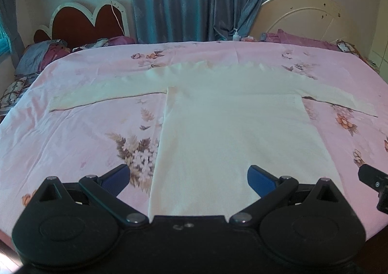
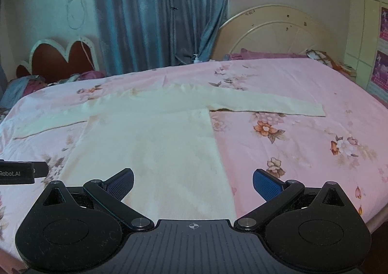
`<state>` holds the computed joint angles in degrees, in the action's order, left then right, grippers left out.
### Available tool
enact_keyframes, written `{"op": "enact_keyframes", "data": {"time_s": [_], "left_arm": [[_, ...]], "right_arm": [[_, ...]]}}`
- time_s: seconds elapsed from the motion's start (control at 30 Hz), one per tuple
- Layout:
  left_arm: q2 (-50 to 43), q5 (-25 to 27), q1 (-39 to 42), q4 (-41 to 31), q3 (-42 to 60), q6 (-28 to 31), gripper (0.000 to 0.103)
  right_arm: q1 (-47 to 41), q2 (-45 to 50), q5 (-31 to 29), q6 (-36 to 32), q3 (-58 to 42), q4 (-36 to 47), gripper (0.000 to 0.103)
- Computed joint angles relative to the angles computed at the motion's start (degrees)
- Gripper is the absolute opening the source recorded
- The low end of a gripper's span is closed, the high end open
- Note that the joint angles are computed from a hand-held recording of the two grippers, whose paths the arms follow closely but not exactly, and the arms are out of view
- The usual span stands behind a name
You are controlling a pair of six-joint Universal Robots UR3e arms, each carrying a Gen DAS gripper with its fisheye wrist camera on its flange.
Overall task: Fold small clothes
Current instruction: 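Reach the right gripper to the sweater sleeve cuff and close on it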
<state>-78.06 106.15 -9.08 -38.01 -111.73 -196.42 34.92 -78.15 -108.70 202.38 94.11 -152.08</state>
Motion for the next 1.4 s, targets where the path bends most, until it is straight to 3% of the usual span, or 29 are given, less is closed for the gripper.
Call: {"op": "enact_keyframes", "data": {"time_s": [0.37, 0.6, 0.8, 0.97, 1.17, 1.4], "left_arm": [[-12.9, -8.9, 10.4, 3.9, 8.6, 9.7, 0.102], [-21.5, -8.4, 12.1, 1.6, 16.5, 12.6, 0.102], [-29.6, -5.8, 10.2, -0.2, 25.2, 9.6, 0.102], [-38.9, -2.6, 7.6, -0.8, 35.4, 6.4, 0.102], [-52.1, -1.8, 4.1, -5.7, 53.2, 2.8, 0.102], [-67.4, -0.9, 1.2, -13.5, 76.4, 1.2, 0.101]], "right_arm": [[-2.6, 15.3, -3.1, 3.0, -18.9, 6.2, 0.103], [-5.5, 20.7, -4.0, 1.8, -26.0, 8.6, 0.103], [-10.8, 22.8, -1.9, -2.6, -26.7, 6.1, 0.103], [-20.1, 26.2, 4.7, -6.5, -26.6, 1.6, 0.103], [-31.5, 32.7, 11.6, -8.8, -32.5, 3.5, 0.103], [-40.5, 41.8, 14.5, -9.0, -44.5, 9.1, 0.102]]}}
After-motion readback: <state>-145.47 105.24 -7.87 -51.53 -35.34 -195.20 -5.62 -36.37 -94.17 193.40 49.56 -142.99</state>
